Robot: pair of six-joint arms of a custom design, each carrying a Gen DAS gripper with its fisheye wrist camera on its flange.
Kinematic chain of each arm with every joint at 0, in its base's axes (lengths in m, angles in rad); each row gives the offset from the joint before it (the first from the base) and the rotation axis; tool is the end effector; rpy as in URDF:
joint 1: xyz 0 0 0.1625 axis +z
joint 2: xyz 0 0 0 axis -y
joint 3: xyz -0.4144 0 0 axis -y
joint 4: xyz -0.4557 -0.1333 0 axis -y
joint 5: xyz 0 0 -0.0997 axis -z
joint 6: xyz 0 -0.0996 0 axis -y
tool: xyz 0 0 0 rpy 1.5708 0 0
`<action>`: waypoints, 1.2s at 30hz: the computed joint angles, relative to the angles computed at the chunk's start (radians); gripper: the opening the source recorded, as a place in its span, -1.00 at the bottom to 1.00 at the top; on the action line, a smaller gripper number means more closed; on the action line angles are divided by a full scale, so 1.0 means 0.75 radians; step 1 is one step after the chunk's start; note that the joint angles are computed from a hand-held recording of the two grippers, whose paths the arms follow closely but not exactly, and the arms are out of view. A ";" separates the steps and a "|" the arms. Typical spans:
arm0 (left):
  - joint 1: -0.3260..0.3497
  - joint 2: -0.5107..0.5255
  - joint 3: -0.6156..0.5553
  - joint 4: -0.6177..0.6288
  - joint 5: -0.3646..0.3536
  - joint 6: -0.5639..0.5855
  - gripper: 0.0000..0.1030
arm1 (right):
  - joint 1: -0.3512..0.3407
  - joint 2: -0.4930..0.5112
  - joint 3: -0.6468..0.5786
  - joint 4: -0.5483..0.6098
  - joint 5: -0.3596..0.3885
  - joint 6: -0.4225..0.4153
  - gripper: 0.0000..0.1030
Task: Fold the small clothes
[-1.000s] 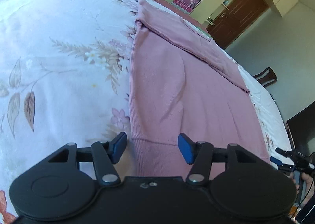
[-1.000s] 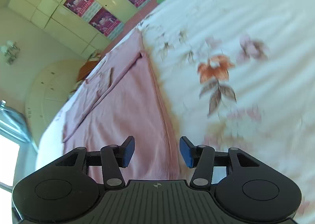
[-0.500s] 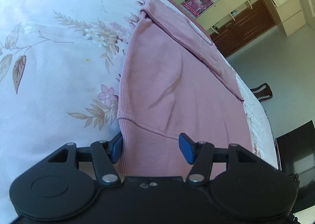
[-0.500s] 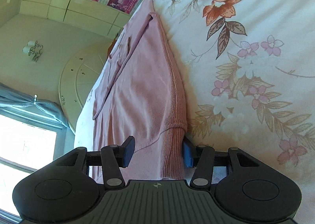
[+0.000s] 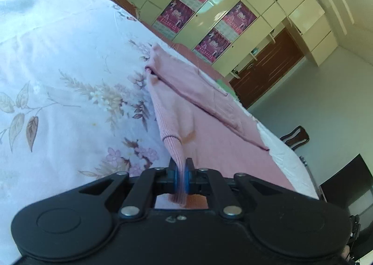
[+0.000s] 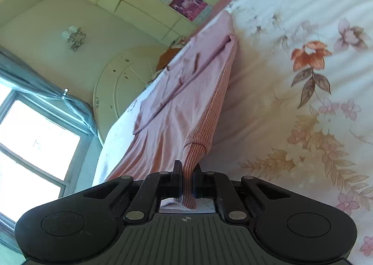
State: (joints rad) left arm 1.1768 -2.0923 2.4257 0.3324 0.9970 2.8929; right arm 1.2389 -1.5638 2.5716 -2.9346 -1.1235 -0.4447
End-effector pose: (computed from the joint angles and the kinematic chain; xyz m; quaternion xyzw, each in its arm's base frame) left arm 0.0853 -0.2828 0.2426 -0.0608 0.8693 -0.4783 0.1090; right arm 0.0459 -0.4081 0.1421 -0.0933 0.9559 -0.2424 0.1367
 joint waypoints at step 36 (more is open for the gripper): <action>0.509 1.403 -1.632 0.174 0.408 0.255 -0.91 | 0.517 1.142 -1.432 0.013 -0.575 0.599 -0.86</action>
